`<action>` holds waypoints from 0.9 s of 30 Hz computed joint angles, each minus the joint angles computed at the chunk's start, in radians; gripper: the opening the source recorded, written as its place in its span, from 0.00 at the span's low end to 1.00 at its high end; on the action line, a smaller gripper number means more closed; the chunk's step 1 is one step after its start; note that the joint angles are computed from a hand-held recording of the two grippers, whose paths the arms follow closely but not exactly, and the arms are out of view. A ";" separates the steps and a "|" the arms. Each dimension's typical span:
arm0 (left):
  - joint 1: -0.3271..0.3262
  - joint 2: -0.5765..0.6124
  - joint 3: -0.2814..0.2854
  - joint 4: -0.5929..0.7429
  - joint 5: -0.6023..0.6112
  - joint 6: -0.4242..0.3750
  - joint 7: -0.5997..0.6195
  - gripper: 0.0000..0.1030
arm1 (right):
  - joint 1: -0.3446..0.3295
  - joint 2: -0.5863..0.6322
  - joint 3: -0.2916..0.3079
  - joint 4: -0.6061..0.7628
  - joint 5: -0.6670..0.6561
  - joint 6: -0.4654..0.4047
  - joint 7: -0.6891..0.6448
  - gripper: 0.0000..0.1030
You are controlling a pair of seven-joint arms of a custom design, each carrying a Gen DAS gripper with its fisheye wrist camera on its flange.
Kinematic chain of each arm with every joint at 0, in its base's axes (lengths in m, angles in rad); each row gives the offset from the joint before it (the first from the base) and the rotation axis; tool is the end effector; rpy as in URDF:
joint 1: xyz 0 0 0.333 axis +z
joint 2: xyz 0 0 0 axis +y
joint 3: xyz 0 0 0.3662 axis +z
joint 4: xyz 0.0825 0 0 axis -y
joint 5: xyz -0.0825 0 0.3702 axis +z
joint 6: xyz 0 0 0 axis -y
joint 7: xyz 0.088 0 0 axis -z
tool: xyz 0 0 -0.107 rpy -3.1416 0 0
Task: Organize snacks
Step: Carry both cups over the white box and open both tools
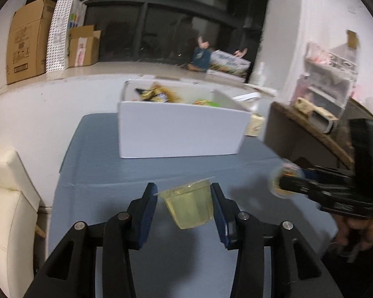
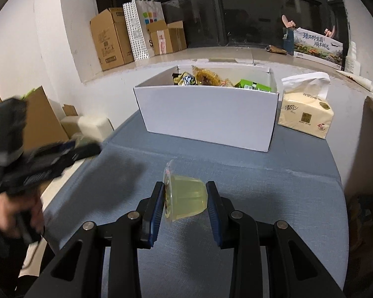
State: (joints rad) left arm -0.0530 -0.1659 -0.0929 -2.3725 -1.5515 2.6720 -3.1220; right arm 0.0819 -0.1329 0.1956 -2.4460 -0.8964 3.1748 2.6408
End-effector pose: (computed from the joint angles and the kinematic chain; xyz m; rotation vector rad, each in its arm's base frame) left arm 0.4760 -0.0412 0.4746 -1.3703 2.1364 -1.3186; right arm 0.4389 0.2026 0.4861 -1.7731 1.5638 -0.5660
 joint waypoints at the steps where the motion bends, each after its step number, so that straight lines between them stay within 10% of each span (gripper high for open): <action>1: 0.001 -0.006 0.003 -0.005 -0.002 -0.008 0.010 0.46 | -0.020 -0.004 0.014 0.000 -0.024 0.006 0.028 0.35; 13: -0.009 0.108 -0.010 0.227 0.037 -0.004 -0.062 0.46 | -0.081 0.008 0.016 0.103 -0.040 0.022 0.065 0.35; 27: -0.046 0.576 -0.052 0.837 0.706 0.061 -0.751 0.56 | 0.054 0.355 -0.139 0.622 0.487 -0.219 -0.468 0.36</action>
State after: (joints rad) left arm -0.0988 0.4097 -0.1451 -1.5356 -0.8454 2.7328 -3.8732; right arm 0.1363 0.2219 0.0567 -1.8240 -0.4092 2.9560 2.1725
